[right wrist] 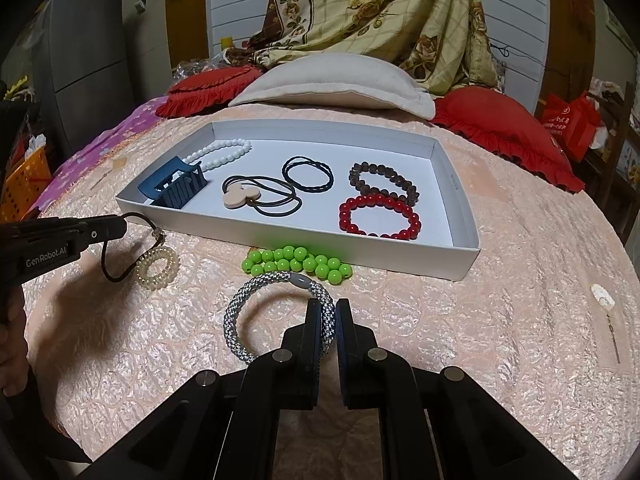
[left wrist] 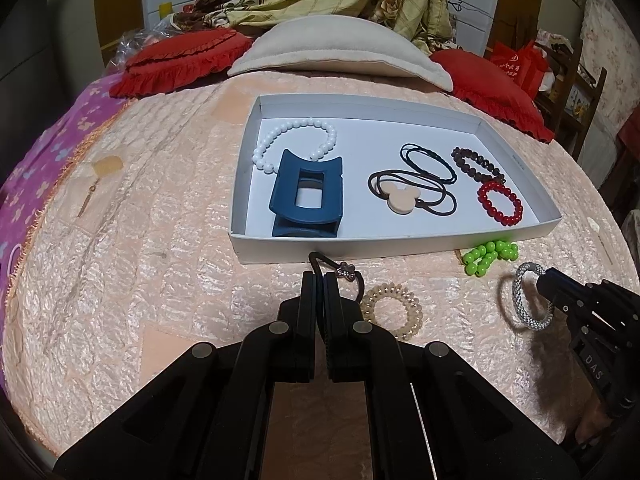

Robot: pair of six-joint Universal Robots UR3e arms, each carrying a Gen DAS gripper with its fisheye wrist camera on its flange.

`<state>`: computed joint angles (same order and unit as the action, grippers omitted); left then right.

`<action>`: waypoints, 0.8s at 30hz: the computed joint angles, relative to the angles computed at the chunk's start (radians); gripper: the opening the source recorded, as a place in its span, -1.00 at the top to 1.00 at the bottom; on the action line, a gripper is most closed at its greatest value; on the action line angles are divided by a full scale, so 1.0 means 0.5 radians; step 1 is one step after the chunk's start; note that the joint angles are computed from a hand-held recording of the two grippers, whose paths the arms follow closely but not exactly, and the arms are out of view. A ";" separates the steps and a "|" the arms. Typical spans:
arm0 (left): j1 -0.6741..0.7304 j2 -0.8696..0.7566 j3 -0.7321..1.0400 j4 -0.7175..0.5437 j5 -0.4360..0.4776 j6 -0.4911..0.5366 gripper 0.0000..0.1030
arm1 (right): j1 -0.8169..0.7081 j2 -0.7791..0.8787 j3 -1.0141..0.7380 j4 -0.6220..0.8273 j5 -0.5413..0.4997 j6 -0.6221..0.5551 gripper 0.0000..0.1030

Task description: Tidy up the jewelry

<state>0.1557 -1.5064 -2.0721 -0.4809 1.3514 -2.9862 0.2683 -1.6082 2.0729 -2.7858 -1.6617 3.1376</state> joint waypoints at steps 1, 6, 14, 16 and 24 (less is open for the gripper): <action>-0.005 -0.002 0.003 -0.001 0.002 0.000 0.96 | 0.001 0.001 -0.001 0.000 -0.001 -0.001 0.88; -0.018 -0.014 0.016 0.000 0.010 -0.007 0.96 | 0.002 0.001 0.005 -0.007 0.000 0.002 0.88; -0.029 -0.027 0.025 0.006 0.020 -0.016 0.96 | 0.005 0.002 0.002 -0.006 -0.001 -0.009 0.88; -0.035 -0.028 0.025 0.007 0.023 -0.018 0.96 | 0.006 0.001 0.003 -0.007 -0.003 -0.008 0.88; 0.052 0.060 -0.018 -0.023 -0.109 0.028 0.96 | -0.011 -0.007 -0.009 -0.012 0.003 0.010 0.88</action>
